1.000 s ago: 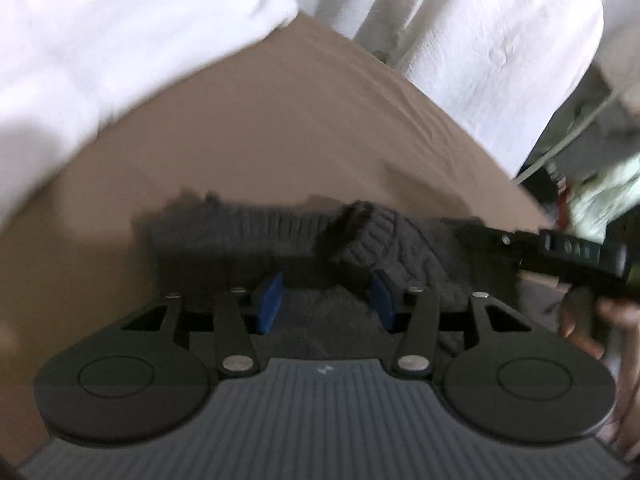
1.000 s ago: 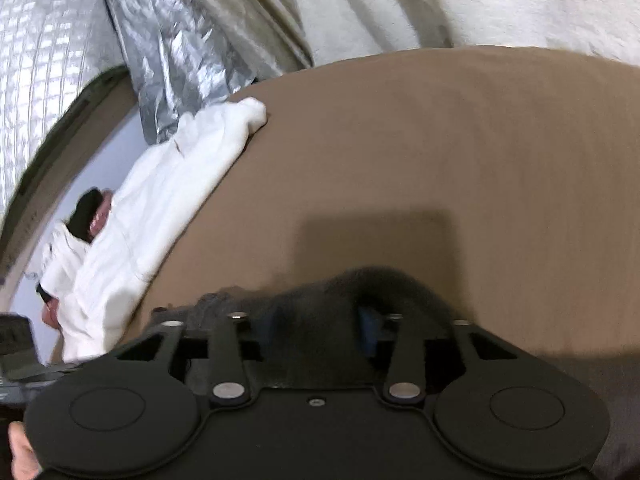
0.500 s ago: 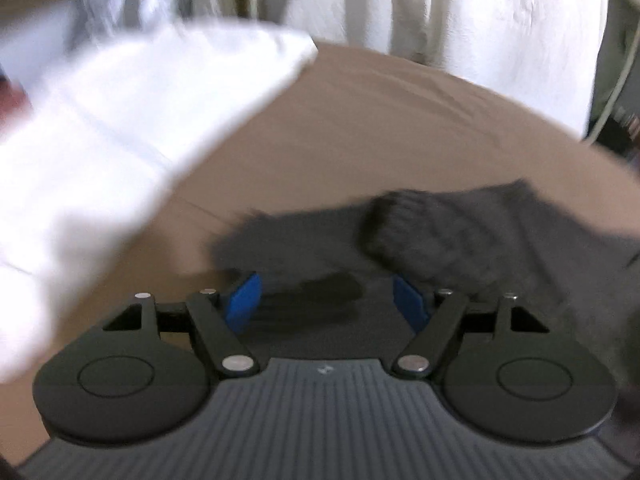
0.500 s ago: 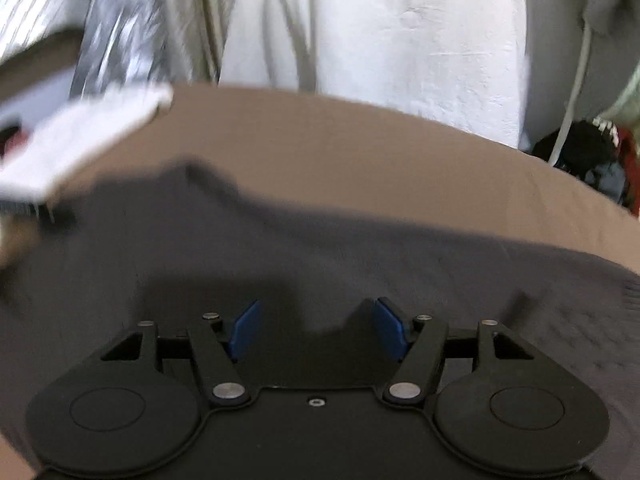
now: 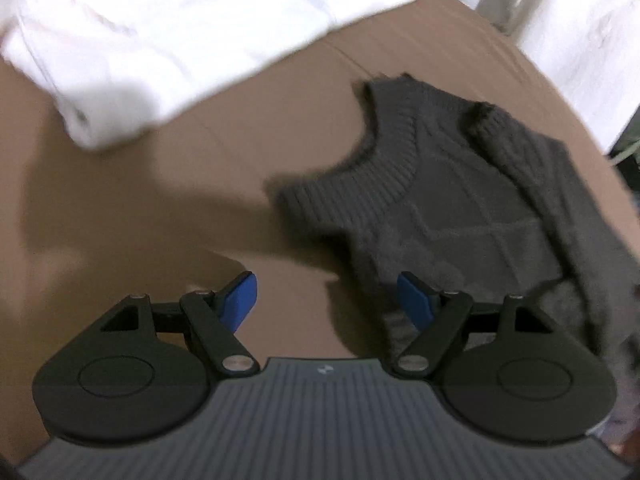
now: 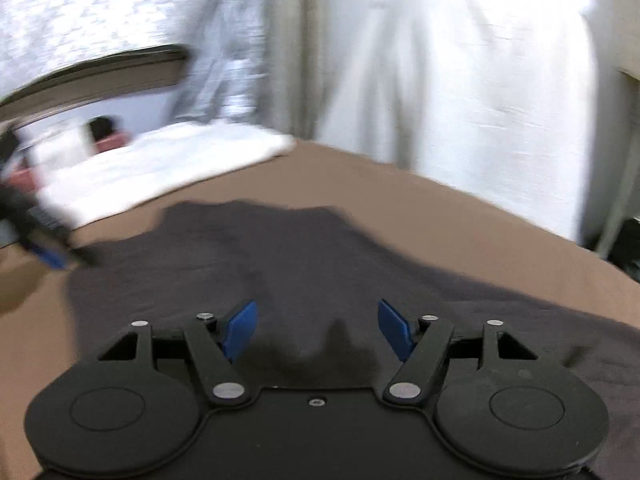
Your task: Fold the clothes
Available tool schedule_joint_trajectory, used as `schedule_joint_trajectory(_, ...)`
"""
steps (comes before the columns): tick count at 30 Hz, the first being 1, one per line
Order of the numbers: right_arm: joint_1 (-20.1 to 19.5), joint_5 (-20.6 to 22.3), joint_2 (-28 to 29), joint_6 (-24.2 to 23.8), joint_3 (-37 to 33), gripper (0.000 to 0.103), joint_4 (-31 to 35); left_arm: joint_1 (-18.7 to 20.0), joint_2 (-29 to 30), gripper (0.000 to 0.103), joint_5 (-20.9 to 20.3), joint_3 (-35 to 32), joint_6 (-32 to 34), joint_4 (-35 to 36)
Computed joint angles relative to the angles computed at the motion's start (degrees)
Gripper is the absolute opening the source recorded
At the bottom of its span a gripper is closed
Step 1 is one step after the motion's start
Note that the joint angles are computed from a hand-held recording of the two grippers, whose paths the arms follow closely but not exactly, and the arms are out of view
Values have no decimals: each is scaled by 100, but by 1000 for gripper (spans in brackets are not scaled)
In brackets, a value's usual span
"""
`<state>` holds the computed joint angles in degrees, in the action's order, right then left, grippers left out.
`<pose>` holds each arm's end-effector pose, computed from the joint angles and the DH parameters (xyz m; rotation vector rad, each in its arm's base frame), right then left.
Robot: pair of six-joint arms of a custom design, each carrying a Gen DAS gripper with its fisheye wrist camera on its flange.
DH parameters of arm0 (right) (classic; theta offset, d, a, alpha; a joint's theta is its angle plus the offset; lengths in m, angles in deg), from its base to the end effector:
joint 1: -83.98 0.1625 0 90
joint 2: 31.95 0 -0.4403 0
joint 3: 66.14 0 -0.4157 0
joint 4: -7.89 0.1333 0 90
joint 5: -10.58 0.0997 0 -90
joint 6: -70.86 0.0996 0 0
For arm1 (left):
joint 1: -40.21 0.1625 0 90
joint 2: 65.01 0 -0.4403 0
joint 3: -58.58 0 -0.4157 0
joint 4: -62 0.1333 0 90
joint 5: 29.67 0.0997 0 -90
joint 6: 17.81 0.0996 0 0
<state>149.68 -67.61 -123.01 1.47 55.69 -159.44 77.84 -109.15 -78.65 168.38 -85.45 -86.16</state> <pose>-0.0609 -0.5084 0.3954 1.0715 -2.2882 0.9333 -0.3351 -0.5092 0.0029 -0.2795 2.5598 -0.7496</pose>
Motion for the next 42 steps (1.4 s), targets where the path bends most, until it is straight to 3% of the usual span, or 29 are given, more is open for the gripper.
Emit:
schedule_joint_trajectory(4,131,-297,-211,-475,526,87,302,233,222,77,-902,265,491,-1784)
schedule_joint_trajectory(6,182,-263,-271,-799,755,87,365,270,392,72,-935,212,558,-2100)
schedule_joint_trajectory(7,216,-270,-267,-905,846,87,345,288,478,60,-952,183,591,-2255)
schedule_joint_trajectory(8,252,-280,-260,-1008,935,87,324,287,555,20,-920,139,654,-2356)
schedule_joint_trajectory(12,411,-461,-66,-1509,1269,87,-188,96,759,19,-456,-62,1361,-2677)
schedule_joint_trajectory(16,386,-762,551,-1689,1410,85,-1632,-113,881,19,-249,-93,2237,-3502)
schedule_joint_trajectory(18,328,-833,591,-1354,1216,64,-1329,-168,956,16,-225,-105,2568,-3802)
schedule_joint_trajectory(19,307,-781,528,-1127,1096,63,-992,-197,1009,16,-165,-170,2750,-3803)
schedule_joint_trajectory(21,267,-669,451,-686,876,49,-450,-234,1162,15,-93,-318,3181,-3990)
schedule_joint_trajectory(24,344,-806,277,-426,665,49,201,-225,1375,14,-489,-579,3638,-4485)
schedule_joint_trajectory(28,414,-1038,-285,98,49,53,1829,-389,1781,14,-1132,-1271,4679,-4768)
schedule_joint_trajectory(30,362,-1114,-531,174,-396,65,2367,-481,2013,14,-1509,-1583,4865,-4798)
schedule_joint_trajectory(32,232,-1123,-595,391,-889,69,2726,-566,2190,14,-1913,-1791,4787,-4597)
schedule_joint_trajectory(35,-232,-800,-410,533,-1673,75,3386,-639,2506,14,-2219,-2084,4603,-3923)
schedule_joint_trajectory(39,-1073,396,-65,2179,-2306,75,3812,-538,2874,15,-2328,-2491,4312,-2317)
schedule_joint_trajectory(40,-1238,710,15,2601,-2423,75,3878,-526,2876,17,-2375,-2456,4293,-2241)
schedule_joint_trajectory(42,-1299,1026,-10,2917,-2350,75,3632,-535,2841,17,-2431,-2327,4326,-2423)
